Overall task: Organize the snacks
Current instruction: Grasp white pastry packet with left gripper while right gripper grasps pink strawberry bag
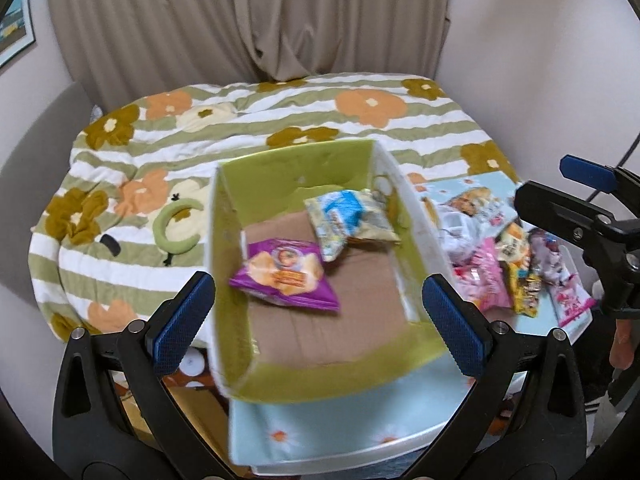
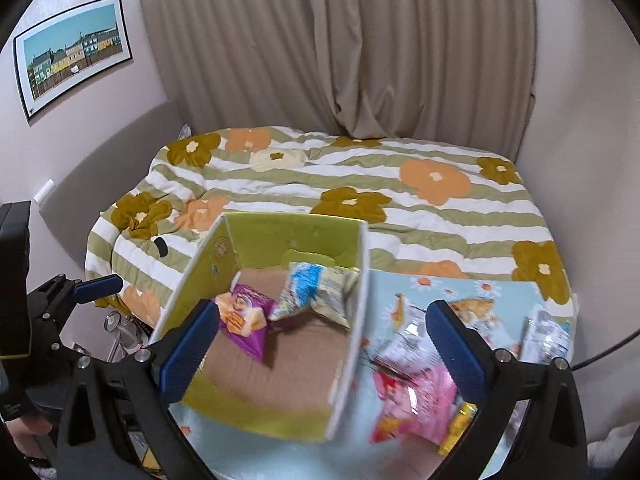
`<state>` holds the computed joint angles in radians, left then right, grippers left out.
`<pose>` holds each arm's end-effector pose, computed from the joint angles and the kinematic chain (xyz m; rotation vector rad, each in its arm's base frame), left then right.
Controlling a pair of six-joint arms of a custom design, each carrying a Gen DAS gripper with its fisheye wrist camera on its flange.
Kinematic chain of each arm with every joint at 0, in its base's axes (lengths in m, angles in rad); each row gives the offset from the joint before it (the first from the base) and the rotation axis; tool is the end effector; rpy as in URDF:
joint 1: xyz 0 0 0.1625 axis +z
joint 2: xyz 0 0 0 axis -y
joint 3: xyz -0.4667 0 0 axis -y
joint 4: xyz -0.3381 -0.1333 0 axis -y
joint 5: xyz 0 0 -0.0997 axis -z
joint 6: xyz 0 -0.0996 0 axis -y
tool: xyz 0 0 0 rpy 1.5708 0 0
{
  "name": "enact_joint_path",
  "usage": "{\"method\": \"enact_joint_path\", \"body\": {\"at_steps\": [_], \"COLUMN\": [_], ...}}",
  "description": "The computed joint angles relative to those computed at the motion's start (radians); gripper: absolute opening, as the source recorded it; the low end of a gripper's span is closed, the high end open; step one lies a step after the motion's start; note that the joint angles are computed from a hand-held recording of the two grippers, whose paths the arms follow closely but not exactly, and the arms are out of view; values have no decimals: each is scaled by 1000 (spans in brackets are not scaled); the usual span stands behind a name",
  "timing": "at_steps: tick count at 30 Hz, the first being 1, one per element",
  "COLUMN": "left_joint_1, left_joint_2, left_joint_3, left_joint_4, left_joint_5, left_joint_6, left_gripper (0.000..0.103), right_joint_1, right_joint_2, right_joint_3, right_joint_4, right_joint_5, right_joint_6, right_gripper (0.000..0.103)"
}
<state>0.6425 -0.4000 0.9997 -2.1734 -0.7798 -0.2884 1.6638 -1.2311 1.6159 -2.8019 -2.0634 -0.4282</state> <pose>-0.5253 -0.6481 0.0837 0.7632 2.3081 -0.5829 0.1416 -0.5901 0.4921 0.3505 -2.3534 0.9507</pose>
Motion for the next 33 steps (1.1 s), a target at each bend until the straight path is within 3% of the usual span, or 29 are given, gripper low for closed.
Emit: {"method": "enact_joint_path", "body": {"at_steps": [5,9,18,22,26,33], "left_joint_1": [-56,-105,-193,-208,-196,-149], "left_joint_2": [22,60,148,186,248,369], "left_joint_3": [45,56,105,127,108,31], "left_joint_4": [-38,-33,-90,-128,-158,-205], "left_joint_5": [-26,-59,-98,-110,-125,-134], "left_joint_6": [-73,-153,-256,-256,-212,-52], "left_gripper": [102,102,102,102,102,102], "right_joint_1": [-48,-108,-341,-436,-552,-660], "right_joint_2": [-126,-230,-433,-461,-464,-370], "right_joint_3": [115,180,320,381,426,467], "right_joint_4": [-59,-40,-77,-159,-214,-364], "right_joint_5": [1,13,146,186,253,231], "right_joint_6": [-73,-110,-252,-306,-303,-346], "right_gripper": [103,103,103,103,103,103]}}
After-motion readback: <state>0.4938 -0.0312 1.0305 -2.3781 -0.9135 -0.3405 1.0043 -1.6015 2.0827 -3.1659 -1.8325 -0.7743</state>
